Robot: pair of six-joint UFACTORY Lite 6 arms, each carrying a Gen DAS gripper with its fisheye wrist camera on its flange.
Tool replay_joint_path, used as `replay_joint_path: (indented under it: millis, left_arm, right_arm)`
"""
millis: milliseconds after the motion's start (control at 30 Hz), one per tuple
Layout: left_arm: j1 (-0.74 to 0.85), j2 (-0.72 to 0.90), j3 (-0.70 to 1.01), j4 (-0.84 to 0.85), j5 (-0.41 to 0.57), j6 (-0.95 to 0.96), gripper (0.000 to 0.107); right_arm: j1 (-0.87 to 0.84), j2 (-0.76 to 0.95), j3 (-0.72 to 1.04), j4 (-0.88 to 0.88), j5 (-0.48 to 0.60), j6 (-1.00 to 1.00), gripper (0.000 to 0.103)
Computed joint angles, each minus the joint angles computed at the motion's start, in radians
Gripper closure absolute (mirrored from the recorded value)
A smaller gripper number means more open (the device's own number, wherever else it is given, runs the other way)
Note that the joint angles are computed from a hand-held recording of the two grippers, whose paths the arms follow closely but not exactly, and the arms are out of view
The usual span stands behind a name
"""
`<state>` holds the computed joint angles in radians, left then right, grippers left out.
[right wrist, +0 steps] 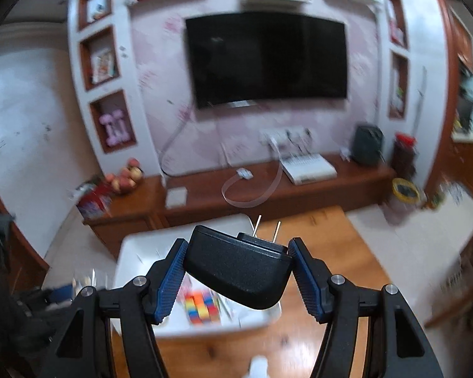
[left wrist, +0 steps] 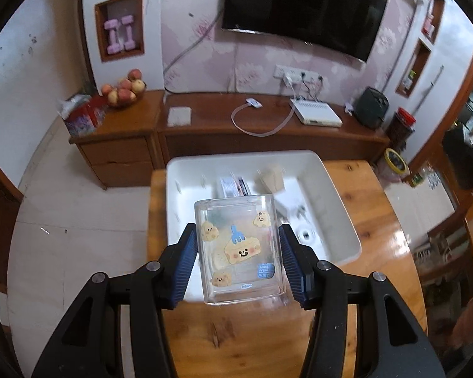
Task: Organize rigid objects
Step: 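Carry the sticker case into the tray with the left tool while the right tool carries the black plug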
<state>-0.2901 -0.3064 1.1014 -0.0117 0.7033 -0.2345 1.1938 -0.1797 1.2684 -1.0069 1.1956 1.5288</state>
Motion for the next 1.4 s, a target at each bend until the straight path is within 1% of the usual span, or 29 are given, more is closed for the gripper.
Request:
replay_joint_path:
  millis: [67, 233, 300, 400, 500, 567, 600, 767, 900, 1000, 1067, 1133, 1233, 1367, 1400]
  left_arm:
    - [0.030, 0.043, 0.038, -0.018, -0.010, 0.015, 0.052]
    - [0.072, 0.152, 0.087, -0.046, -0.054, 0.017, 0.052]
    - [0.081, 0.200, 0.093, -0.070, -0.074, 0.027, 0.052]
    - [0.080, 0.268, 0.079, -0.099, -0.112, 0.031, 0.052]
    - [0.063, 0.339, 0.055, -0.087, -0.156, -0.001, 0.052]
    - [0.061, 0.374, 0.041, -0.099, -0.167, -0.003, 0.052]
    - [0.065, 0.399, 0.030, -0.112, -0.180, 0.002, 0.052]
    - [0.076, 0.482, 0.003, -0.156, -0.213, 0.013, 0.052]
    - [0.075, 0.529, -0.008, -0.160, -0.229, 0.004, 0.052]
    - [0.065, 0.549, -0.008, -0.161, -0.235, 0.004, 0.052]
    - [0.044, 0.551, -0.009, -0.115, -0.244, -0.030, 0.052]
    - [0.038, 0.564, -0.003, -0.133, -0.241, -0.010, 0.052]
    - [0.025, 0.578, 0.005, -0.115, -0.232, -0.027, 0.051]
    - [0.015, 0.589, 0.009, -0.072, -0.218, -0.083, 0.050]
    - [0.016, 0.591, 0.009, -0.066, -0.211, -0.089, 0.047]
  right_arm:
    - [-0.091, 0.069, 0.120, 0.034, -0.092, -0.138, 0.038]
    - [-0.224, 0.262, 0.319, 0.097, -0.227, -0.349, 0.038]
    - [-0.286, 0.337, 0.363, 0.168, -0.302, -0.440, 0.038]
    - [-0.366, 0.471, 0.435, 0.306, -0.380, -0.610, 0.038]
    - [-0.421, 0.585, 0.470, 0.412, -0.432, -0.756, 0.038]
    - [-0.454, 0.672, 0.499, 0.481, -0.459, -0.854, 0.038]
    - [-0.463, 0.722, 0.542, 0.513, -0.456, -0.897, 0.038]
    - [-0.509, 0.898, 0.632, 0.681, -0.474, -1.110, 0.038]
    - [-0.506, 0.989, 0.683, 0.729, -0.466, -1.191, 0.038]
    - [-0.507, 1.060, 0.744, 0.768, -0.439, -1.244, 0.038]
    - [-0.514, 1.089, 0.771, 0.804, -0.422, -1.276, 0.038]
    - [-0.525, 1.124, 0.810, 0.854, -0.389, -1.319, 0.037]
    - [-0.531, 1.144, 0.829, 0.871, -0.366, -1.333, 0.037]
    - [-0.542, 1.121, 0.793, 0.901, -0.364, -1.346, 0.037]
    - [-0.545, 1.108, 0.775, 0.909, -0.370, -1.348, 0.037]
